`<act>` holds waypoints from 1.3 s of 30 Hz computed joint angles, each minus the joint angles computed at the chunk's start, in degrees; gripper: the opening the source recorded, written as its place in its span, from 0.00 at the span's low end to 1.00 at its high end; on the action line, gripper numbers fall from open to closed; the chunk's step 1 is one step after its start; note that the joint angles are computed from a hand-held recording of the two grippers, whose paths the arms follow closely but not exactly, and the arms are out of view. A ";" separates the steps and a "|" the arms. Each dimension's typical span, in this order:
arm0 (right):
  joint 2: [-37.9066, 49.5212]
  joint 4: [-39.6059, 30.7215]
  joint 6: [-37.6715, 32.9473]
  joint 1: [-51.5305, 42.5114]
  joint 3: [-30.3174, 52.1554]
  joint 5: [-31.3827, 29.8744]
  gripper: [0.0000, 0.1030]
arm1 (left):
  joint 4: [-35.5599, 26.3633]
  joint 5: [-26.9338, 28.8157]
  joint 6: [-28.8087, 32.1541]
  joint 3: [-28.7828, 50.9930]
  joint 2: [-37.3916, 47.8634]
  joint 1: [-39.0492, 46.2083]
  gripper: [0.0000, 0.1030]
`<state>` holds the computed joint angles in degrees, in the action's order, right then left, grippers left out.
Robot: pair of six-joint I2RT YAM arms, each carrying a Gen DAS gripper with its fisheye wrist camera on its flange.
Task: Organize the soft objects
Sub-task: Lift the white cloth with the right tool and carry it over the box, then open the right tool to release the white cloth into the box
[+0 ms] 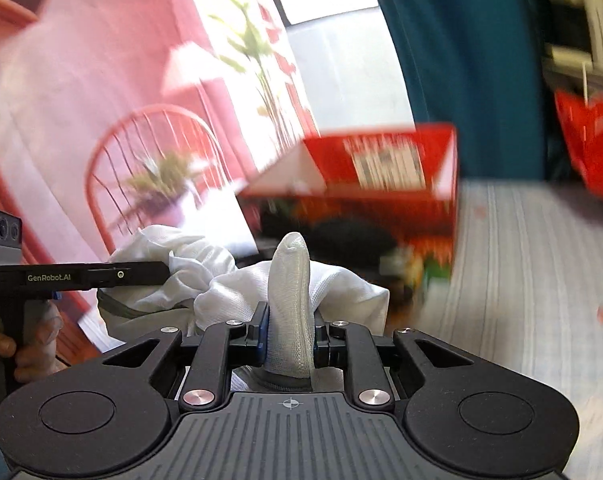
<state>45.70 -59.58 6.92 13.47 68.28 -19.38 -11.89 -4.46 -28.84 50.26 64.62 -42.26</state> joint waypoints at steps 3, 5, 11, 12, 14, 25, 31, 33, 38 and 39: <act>3.55 1.55 -2.34 -1.95 5.63 -1.37 0.16 | 0.32 -2.06 2.47 5.10 2.20 0.06 0.19; 7.16 3.17 -4.52 -3.16 9.28 -1.74 0.16 | 0.54 -2.43 5.00 9.21 5.25 1.25 0.19; 21.75 8.94 -8.95 -3.82 21.27 1.45 0.16 | 0.24 -3.76 10.54 24.03 17.18 5.71 0.19; 24.44 10.05 -9.65 -3.72 23.16 2.35 0.16 | 0.16 -3.92 11.40 26.63 19.64 6.49 0.19; 29.67 12.11 -10.96 -3.55 26.47 4.22 0.16 | -0.44 -3.85 12.50 31.99 24.80 8.11 0.19; 55.35 16.81 -9.34 -4.68 37.18 7.43 0.16 | -17.07 -0.60 12.96 61.81 52.33 15.30 0.20; 62.05 17.08 -7.59 -4.02 37.77 8.75 0.17 | -23.83 -1.10 15.29 69.76 59.11 15.91 0.41; 62.82 17.25 -8.82 -3.60 37.39 9.27 0.26 | -22.56 -0.60 15.81 68.16 58.53 15.93 0.53; 59.91 20.14 -9.53 -2.52 32.62 13.27 0.48 | -21.20 -0.84 17.95 64.43 55.12 14.87 0.69; 58.69 21.07 -9.52 -2.56 31.28 13.38 0.49 | -21.47 -0.81 18.30 65.10 55.36 14.55 0.70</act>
<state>104.39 -38.50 -2.61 10.91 99.56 -6.00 -33.37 -5.27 -10.53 115.36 119.98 -27.71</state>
